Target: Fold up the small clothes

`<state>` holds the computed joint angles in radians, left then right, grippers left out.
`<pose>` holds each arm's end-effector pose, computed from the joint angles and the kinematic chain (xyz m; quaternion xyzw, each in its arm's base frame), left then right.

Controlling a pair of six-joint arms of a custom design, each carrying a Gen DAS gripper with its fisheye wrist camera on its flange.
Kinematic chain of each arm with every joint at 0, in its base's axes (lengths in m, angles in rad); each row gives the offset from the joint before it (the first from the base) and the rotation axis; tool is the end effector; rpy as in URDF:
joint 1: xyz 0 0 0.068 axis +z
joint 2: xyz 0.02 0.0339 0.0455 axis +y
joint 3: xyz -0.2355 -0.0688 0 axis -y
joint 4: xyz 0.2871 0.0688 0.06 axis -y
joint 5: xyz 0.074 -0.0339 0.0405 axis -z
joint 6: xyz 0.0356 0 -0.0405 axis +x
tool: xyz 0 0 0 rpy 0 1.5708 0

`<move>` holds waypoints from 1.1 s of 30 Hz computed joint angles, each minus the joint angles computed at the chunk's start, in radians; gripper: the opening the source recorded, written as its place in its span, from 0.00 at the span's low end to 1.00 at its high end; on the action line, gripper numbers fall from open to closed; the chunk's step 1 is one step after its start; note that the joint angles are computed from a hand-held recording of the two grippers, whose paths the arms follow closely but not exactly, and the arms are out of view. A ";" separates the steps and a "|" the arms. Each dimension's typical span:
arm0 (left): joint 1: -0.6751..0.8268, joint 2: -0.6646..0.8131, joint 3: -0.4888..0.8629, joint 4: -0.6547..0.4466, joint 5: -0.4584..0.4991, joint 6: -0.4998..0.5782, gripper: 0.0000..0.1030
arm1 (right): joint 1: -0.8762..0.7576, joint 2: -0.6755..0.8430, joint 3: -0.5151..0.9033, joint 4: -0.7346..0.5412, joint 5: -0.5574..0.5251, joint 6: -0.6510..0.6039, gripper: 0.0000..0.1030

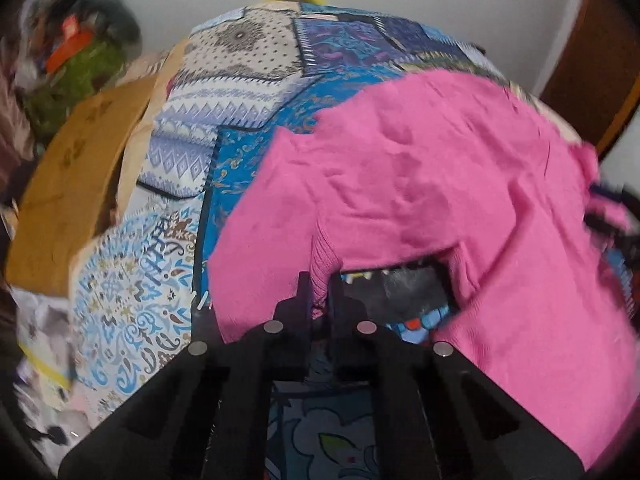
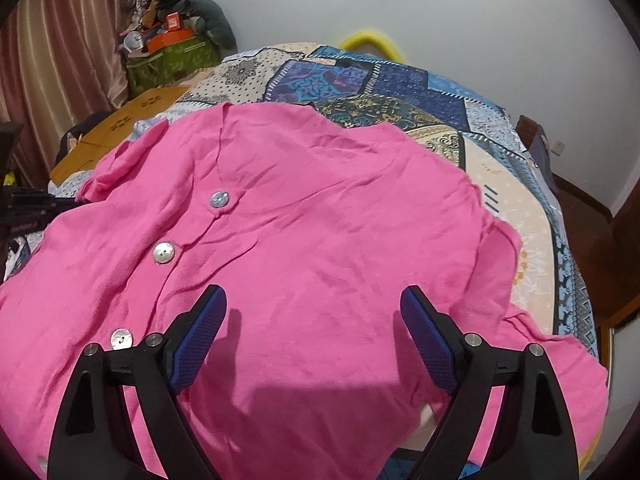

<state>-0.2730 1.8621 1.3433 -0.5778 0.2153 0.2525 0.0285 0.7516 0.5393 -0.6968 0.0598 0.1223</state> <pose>0.3989 -0.1196 0.1521 0.2754 0.9267 -0.1068 0.2324 0.2085 0.0038 0.1860 0.0540 0.9439 -0.0037 0.3259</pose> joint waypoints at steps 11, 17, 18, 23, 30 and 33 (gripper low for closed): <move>0.204 0.057 0.311 -0.160 0.049 -0.147 0.03 | 0.003 0.018 0.022 -0.001 -0.002 -0.013 0.84; 0.269 0.154 0.563 -0.268 -0.013 -0.179 0.03 | 0.025 0.023 0.028 0.004 0.008 -0.003 0.84; 0.272 0.157 0.587 -0.277 -0.026 -0.181 0.03 | 0.028 0.025 0.028 0.004 0.008 -0.001 0.84; 0.274 0.132 0.632 -0.352 0.069 -0.184 0.03 | 0.027 0.003 0.025 0.002 -0.004 0.003 0.84; 0.117 0.059 0.610 -0.429 0.164 -0.198 0.03 | 0.026 -0.076 0.023 -0.033 -0.005 0.003 0.84; 0.016 0.075 0.647 -0.459 0.178 -0.223 0.03 | 0.022 -0.114 0.025 -0.050 -0.007 0.005 0.84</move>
